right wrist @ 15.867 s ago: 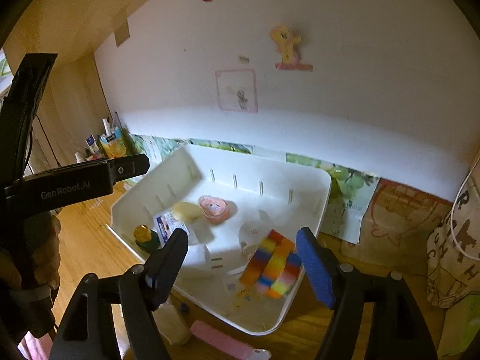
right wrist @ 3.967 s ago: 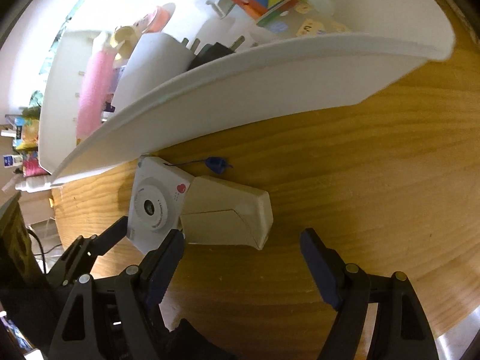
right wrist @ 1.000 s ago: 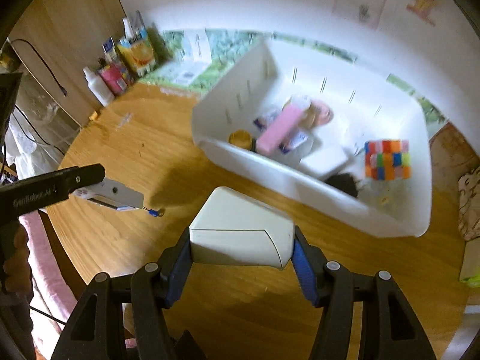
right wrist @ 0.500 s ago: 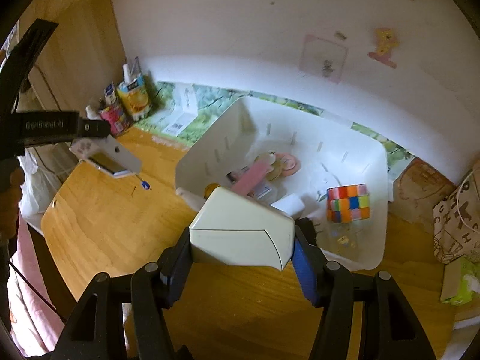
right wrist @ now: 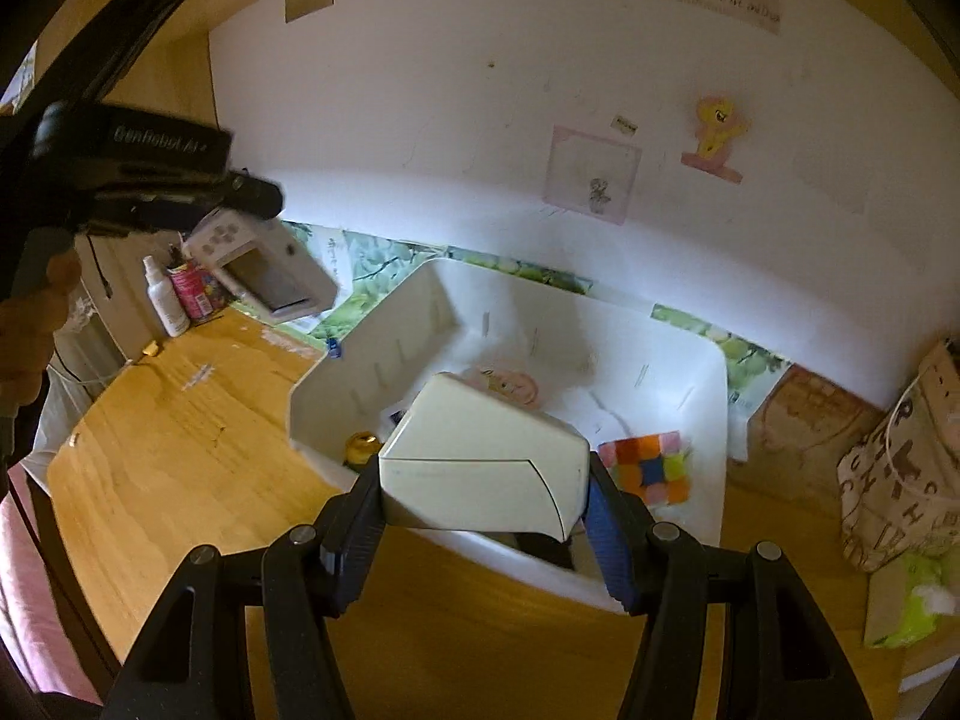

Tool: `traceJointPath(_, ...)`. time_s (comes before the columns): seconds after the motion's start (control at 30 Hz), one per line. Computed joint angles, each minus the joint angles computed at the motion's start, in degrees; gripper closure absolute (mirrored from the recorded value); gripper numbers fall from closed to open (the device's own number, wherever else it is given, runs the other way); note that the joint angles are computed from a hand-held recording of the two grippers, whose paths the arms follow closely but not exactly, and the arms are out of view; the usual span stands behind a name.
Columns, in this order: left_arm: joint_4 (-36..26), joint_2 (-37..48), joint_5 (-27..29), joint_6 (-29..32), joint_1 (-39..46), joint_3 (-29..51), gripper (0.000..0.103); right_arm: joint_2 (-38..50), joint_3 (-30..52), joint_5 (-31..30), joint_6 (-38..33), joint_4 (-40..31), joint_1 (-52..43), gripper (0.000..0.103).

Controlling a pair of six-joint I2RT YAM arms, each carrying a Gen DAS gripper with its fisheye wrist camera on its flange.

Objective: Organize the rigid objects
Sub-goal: 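Lift the white box and beige block and carry both over the tray, then release the white box with the left tool while the right tool drops the beige block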

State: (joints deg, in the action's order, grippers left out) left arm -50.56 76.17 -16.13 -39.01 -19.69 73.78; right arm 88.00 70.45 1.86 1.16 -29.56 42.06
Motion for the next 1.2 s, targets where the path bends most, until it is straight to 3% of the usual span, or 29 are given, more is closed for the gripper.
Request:
traceJointPath(0.3,15.59,2.25,4.39,1.97,-0.13,-5.30,0.042,2.81,-2.91,-1.60,-2.81,8.98,-2.94,0.041)
traceJointPath(0.37,19.47,2.00,5.53,1.55,-0.40,-7.04,0.053,3.26,-3.61,-2.13,-3.07,10.71,-3.49,0.041)
traceJointPath(0.47,22.66,2.15,5.76,1.22,-0.44,-7.81,0.053,3.71,-4.65,-2.55,-3.45,13.24,-4.18,0.041)
traceJointPath(0.7,22.63,3.78,5.46,1.84,-0.54,-7.10,0.053,5.48,-3.92,-3.33,-2.88,13.67,-4.99,0.041)
traceJointPath(0.93,20.72,0.94,3.68,1.02,-0.22,-8.28,0.050,3.62,-4.71,-2.49,-2.95,14.42,-4.21,0.025)
traceJointPath(1.2,17.50,-5.18,0.55,-0.99,-1.85,-10.65,0.036,-0.20,-4.51,-0.33,-3.33,11.99,-2.89,0.023)
